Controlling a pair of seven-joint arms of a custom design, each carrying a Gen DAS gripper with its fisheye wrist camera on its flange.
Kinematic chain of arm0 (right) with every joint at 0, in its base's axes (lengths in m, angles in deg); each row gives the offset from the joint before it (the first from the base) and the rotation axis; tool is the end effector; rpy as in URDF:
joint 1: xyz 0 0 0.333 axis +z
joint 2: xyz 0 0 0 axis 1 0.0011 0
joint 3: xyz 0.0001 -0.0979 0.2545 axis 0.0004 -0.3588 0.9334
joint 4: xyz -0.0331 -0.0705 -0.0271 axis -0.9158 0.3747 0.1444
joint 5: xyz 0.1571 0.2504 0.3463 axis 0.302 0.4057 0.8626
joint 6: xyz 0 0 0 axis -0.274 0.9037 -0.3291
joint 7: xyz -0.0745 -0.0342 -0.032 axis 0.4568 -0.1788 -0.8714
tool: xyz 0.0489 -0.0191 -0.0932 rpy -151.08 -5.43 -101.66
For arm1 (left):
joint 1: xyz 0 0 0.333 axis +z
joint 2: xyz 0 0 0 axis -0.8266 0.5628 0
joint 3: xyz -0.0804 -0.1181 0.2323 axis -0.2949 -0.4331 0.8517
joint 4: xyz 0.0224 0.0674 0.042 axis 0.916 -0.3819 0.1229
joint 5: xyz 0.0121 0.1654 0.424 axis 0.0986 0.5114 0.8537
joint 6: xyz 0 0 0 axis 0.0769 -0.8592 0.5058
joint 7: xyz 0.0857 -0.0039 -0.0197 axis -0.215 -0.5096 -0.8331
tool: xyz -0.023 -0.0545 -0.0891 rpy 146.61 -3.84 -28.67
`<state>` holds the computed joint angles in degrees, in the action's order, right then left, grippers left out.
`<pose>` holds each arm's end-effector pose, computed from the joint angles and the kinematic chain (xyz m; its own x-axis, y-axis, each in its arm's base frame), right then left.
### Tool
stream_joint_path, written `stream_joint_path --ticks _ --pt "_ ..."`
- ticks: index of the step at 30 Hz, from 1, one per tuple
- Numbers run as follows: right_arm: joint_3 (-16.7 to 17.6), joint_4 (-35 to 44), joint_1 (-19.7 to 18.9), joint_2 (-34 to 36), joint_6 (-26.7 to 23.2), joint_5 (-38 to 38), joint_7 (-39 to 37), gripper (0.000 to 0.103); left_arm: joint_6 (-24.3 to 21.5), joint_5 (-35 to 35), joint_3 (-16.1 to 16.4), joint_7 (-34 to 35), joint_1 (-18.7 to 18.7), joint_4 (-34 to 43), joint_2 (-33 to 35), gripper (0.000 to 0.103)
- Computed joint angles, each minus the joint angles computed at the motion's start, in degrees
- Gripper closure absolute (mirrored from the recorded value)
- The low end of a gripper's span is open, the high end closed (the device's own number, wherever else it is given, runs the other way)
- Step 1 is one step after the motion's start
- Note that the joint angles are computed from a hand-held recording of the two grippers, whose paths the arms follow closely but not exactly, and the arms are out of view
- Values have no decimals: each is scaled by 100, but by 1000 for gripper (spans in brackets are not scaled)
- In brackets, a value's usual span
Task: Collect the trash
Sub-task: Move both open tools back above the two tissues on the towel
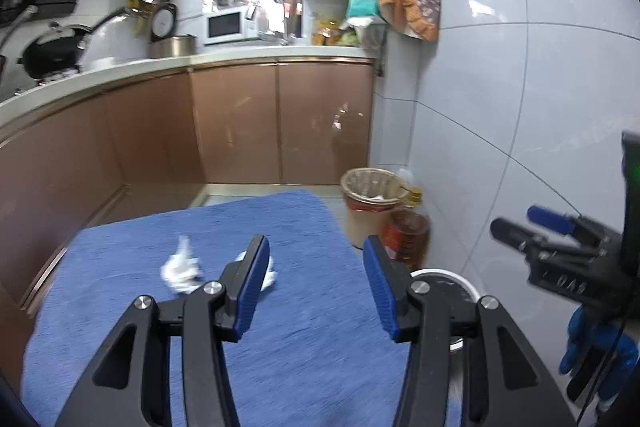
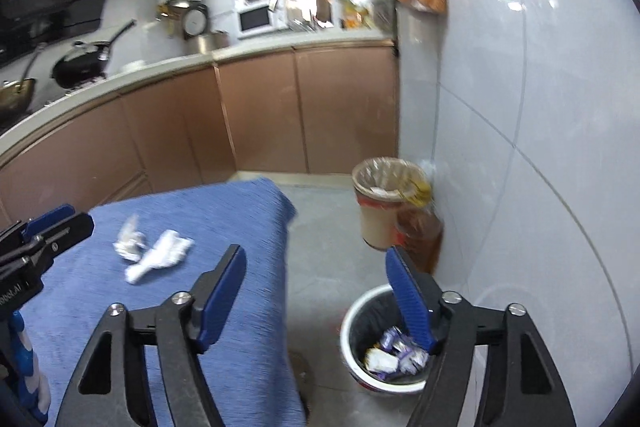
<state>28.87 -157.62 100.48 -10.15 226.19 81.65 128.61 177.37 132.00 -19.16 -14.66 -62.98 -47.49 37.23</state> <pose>0.6795 0.1501 0.4496 0.2359 -0.9685 -0.0802 -0.5060 -0.0519 -0.8610 0.6386 -0.2103 0.4575 -0.0496 -0.9987 0.0095 -0.4647 0.0147 -0.8853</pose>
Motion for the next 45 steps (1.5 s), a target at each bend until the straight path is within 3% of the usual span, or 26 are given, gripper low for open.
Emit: stream_joint_path --ticks 5,7,13,15,21,23,28,34,39,45 --pt "725 -98 -364 -263 113 988 -1169 19 -211 854 -79 -890 222 -812 -878 42" --pt "702 -203 -205 -400 196 1118 -1382 12 -314 1056 -206 -1159 375 -1097 -1195 36" --pt "361 -483 377 -695 404 790 -1195 0 -453 1433 -487 -1763 835 -1894 -2124 35" --pt "90 -580 660 -757 477 202 -671 0 -437 1445 -547 -1848 961 -2074 -2326 35" --pt "-285 -747 1006 -914 453 -1437 775 0 -379 1568 -668 -2216 1334 -2600 -2920 35" --pt "-253 -742 989 -929 409 -1724 982 0 -414 1630 -703 -2344 1448 -2775 -3114 35" --pt "-450 -698 1134 -911 397 -3296 2345 0 -374 1755 -726 -2591 1635 -3030 -3352 31" --pt "-594 -438 1303 -740 263 -4372 3292 0 -335 1757 -686 -2650 1797 -3280 -3559 29" --pt "-571 -217 1392 -542 130 -4462 3328 0 -281 1697 -674 -2606 1922 -3339 -3545 29" --pt "-113 13 1156 -270 -29 -3185 2000 0 -240 1571 -635 -2380 1989 -3161 -3201 29"
